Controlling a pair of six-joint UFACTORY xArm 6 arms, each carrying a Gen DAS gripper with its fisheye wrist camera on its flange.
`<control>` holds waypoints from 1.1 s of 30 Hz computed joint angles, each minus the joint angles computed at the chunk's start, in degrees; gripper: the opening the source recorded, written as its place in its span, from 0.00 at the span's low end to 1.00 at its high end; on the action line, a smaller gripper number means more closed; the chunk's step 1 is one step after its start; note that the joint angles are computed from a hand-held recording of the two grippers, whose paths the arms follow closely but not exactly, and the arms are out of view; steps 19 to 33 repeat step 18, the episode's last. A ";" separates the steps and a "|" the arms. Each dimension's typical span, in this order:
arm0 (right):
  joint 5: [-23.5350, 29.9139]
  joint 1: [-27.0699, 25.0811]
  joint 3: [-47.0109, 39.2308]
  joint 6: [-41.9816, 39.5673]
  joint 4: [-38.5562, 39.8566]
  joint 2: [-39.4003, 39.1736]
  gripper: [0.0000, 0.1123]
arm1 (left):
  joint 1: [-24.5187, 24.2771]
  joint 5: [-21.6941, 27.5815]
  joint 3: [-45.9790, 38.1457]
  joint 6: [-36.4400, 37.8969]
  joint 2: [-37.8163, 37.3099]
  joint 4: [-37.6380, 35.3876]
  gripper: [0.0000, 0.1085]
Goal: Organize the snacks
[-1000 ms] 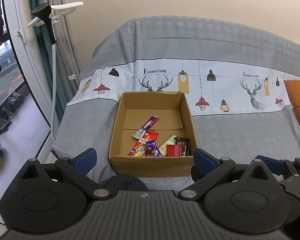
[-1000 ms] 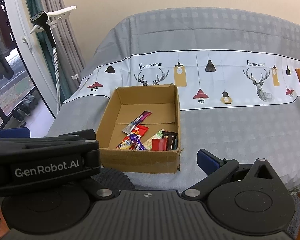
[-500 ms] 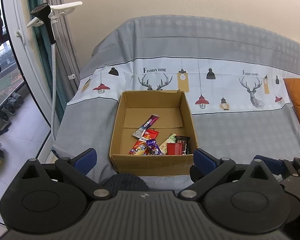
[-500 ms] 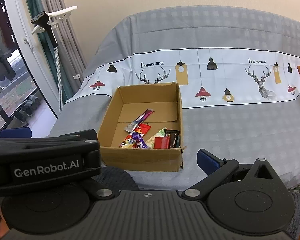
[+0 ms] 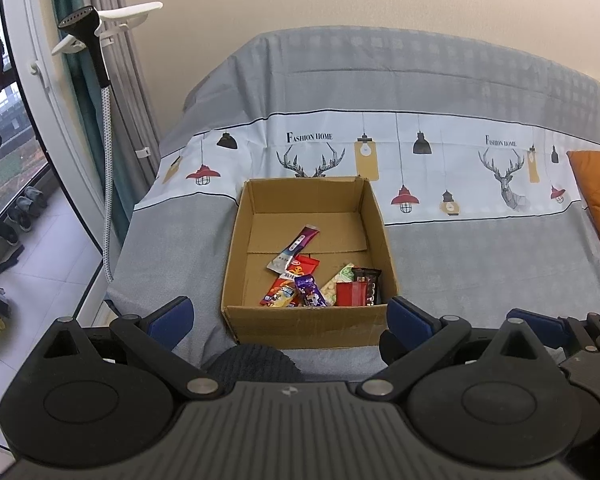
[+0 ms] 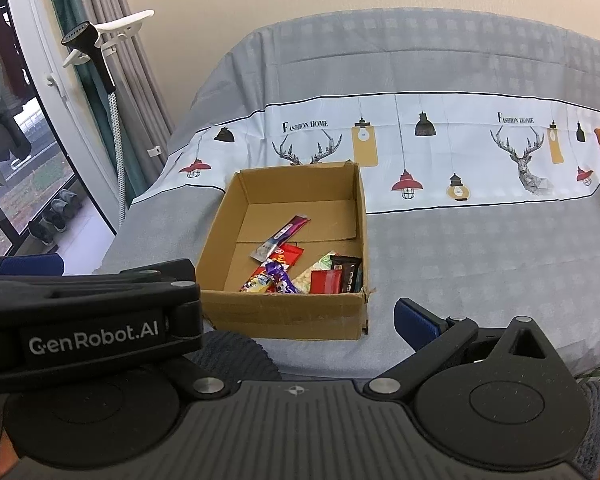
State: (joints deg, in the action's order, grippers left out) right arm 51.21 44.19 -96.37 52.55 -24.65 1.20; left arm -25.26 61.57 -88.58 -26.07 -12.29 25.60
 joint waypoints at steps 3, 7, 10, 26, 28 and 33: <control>-0.55 -0.23 0.50 -0.29 0.16 -0.34 0.91 | -0.12 -0.10 0.44 -0.34 -0.39 0.29 0.95; -0.68 -0.13 0.63 -0.15 0.08 -0.37 0.91 | -0.15 -0.15 0.61 -0.35 -0.50 0.22 0.95; -0.73 -0.11 0.77 -0.11 0.08 -0.45 0.91 | -0.23 -0.12 0.76 -0.44 -0.68 0.32 0.95; -1.55 -0.17 1.54 -0.10 -0.11 -0.90 0.91 | -0.30 -0.21 1.00 -0.53 -0.83 0.85 0.95; -1.55 -0.17 1.54 -0.10 -0.11 -0.90 0.91 | -0.30 -0.21 1.00 -0.53 -0.83 0.85 0.95; -1.55 -0.17 1.54 -0.10 -0.11 -0.90 0.91 | -0.30 -0.21 1.00 -0.53 -0.83 0.85 0.95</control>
